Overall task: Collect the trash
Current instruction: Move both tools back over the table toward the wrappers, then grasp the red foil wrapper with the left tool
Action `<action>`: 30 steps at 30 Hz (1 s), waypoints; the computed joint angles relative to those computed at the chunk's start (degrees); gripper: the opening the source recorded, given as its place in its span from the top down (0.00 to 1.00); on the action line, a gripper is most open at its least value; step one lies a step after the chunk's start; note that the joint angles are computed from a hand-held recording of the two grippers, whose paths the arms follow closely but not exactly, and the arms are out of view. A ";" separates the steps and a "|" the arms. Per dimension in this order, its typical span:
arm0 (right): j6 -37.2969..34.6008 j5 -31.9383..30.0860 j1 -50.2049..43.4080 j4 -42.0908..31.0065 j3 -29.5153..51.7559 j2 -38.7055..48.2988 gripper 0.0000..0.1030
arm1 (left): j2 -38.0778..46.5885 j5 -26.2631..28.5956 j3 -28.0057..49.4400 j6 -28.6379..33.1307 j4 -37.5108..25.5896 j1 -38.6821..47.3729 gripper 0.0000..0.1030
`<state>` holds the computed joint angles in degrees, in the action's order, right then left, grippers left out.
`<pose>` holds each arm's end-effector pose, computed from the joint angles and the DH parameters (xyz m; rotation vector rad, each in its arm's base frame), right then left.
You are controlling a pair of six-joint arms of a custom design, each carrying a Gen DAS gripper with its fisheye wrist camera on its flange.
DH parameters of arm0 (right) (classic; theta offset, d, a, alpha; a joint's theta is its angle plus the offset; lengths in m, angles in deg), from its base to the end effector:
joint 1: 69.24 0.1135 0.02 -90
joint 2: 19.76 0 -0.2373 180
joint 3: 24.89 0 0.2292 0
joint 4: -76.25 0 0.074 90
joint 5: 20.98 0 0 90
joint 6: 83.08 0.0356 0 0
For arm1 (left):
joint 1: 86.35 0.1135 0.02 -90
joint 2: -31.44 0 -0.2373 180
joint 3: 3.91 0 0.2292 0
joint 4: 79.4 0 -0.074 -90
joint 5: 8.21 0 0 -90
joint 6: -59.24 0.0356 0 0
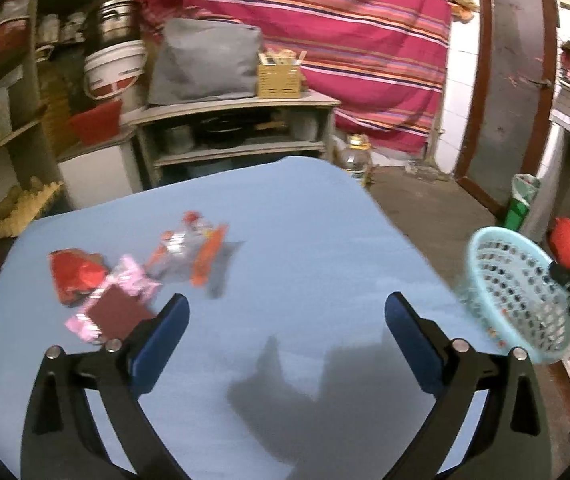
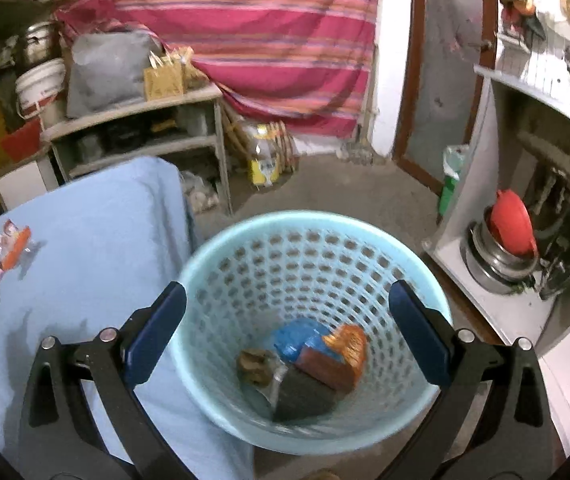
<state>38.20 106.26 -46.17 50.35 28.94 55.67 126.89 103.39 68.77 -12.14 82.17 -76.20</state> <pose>0.2316 0.0752 0.1833 0.4434 2.1661 -0.2677 0.3315 0.0460 0.1905 0.3565 2.2061 -0.1605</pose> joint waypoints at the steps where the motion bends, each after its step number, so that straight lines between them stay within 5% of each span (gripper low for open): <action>1: 0.35 0.42 1.24 0.23 1.34 1.72 0.04 | 1.29 0.49 0.96 0.90 0.04 1.67 0.06; 7: 0.36 1.77 7.90 2.43 11.87 15.25 0.04 | 10.66 0.93 9.39 3.89 0.50 10.30 0.05; 14: -1.65 -2.08 10.73 2.76 26.07 29.49 0.04 | 25.13 2.25 28.14 5.32 -5.41 18.08 0.06; 20: -2.41 -6.51 12.30 -1.91 43.92 43.38 0.04 | 34.87 1.69 41.65 5.27 -9.45 21.57 0.06; 25: -5.40 -9.64 13.65 -5.97 58.56 52.66 0.04 | 44.72 4.06 58.75 4.08 -19.57 22.14 0.06; 30: -8.36 -12.63 14.17 -15.65 81.25 65.78 0.04 | 51.05 7.60 70.63 3.93 -26.46 21.95 0.06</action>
<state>29.84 93.63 -32.00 34.70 110.20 121.45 177.94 110.99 139.41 -8.21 55.72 -54.25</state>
